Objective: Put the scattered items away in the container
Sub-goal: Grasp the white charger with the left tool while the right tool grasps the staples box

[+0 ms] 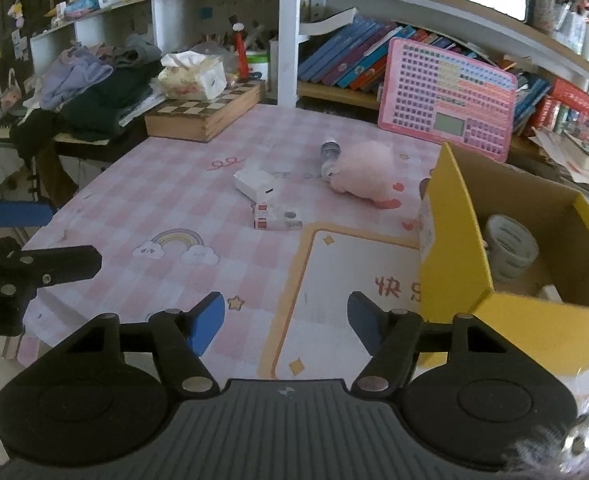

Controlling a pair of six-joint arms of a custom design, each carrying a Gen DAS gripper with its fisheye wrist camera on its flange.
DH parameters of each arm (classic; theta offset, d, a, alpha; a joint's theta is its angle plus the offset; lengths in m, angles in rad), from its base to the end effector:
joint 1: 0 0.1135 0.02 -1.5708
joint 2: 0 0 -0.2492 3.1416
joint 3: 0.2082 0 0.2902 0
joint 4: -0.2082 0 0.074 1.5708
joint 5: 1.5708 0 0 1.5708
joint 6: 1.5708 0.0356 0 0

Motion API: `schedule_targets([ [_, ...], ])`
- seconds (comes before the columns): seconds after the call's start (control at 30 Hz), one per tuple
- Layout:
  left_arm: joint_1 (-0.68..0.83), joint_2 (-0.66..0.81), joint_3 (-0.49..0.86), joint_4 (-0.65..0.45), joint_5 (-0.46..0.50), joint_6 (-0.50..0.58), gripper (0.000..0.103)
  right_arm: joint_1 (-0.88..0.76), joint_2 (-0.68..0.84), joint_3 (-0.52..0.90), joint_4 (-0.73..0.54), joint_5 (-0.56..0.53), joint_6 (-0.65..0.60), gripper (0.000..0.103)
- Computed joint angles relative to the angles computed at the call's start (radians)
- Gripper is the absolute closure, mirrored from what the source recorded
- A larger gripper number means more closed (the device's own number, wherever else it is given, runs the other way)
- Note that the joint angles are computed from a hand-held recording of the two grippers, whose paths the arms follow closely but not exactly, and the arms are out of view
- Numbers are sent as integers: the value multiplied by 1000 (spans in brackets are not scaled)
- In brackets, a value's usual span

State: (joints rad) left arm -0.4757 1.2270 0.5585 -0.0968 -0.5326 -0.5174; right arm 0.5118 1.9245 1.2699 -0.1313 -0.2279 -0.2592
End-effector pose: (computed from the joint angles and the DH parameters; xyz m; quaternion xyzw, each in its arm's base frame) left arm 0.2496 -0.1083 0.1467 -0.1216 0.8852 0.0327 0.4478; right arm 0.3839 0.2249 0.1451 -0.3855 0.8343 0.1521 0.3637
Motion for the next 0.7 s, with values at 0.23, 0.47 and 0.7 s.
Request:
schedule_targets([
  [0.23, 159, 213, 141, 103, 132, 119, 19, 18, 202, 255, -98, -6, -22, 36],
  [0.47, 289, 497, 388, 128, 282, 249, 19, 48, 451, 597, -230, 12, 14, 35],
  [0.7, 347, 693, 585, 88, 338, 299, 19, 61, 629, 861, -322, 22, 28, 28],
])
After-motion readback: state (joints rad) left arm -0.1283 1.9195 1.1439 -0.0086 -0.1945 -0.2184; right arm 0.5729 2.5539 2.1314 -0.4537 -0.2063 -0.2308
